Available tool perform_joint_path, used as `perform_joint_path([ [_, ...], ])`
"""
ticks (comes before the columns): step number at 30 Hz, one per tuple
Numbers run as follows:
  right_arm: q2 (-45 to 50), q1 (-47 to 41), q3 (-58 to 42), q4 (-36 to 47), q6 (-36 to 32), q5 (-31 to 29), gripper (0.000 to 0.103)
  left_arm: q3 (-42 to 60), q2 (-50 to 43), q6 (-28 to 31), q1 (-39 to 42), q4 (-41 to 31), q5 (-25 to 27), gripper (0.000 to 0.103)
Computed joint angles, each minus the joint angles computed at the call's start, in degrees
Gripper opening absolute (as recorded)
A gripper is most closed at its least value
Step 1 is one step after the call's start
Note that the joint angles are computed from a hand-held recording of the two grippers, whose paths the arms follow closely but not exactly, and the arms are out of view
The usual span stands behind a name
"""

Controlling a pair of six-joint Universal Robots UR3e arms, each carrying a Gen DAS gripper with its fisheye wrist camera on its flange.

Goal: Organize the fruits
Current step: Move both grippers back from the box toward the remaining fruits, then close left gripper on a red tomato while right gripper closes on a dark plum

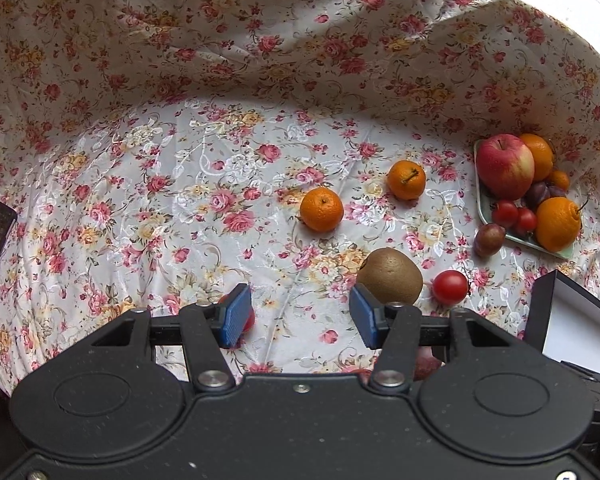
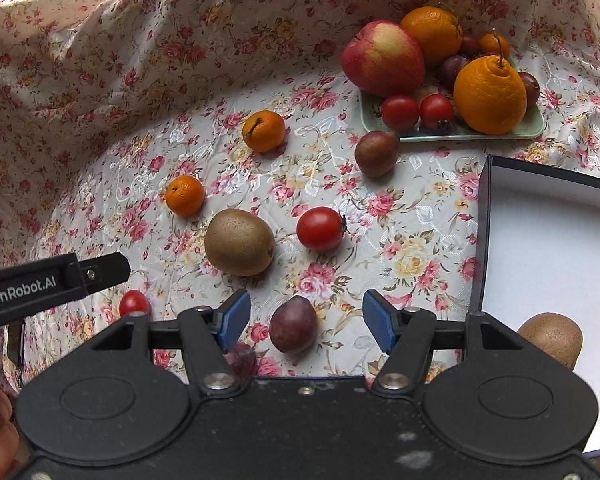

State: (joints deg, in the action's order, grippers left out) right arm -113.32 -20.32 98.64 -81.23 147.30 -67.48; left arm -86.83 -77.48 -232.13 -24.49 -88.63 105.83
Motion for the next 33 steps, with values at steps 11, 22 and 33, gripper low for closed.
perform_joint_path([
  [11, 5.3, 11.4, 0.2, -5.5, 9.3, -7.3, 0.066, -11.4, 8.2, 7.5, 8.8, -0.7, -4.4, 0.060],
  [22, 11.0, 17.7, 1.7, -9.9, 17.7, -11.3, 0.066, -16.5, 11.0, 13.4, 12.0, 1.7, -8.2, 0.060],
  [33, 13.6, 15.2, 1.9, -9.1, 23.0, -7.5, 0.080, -19.8, 11.0, 17.0, 14.7, 4.2, -10.4, 0.060],
])
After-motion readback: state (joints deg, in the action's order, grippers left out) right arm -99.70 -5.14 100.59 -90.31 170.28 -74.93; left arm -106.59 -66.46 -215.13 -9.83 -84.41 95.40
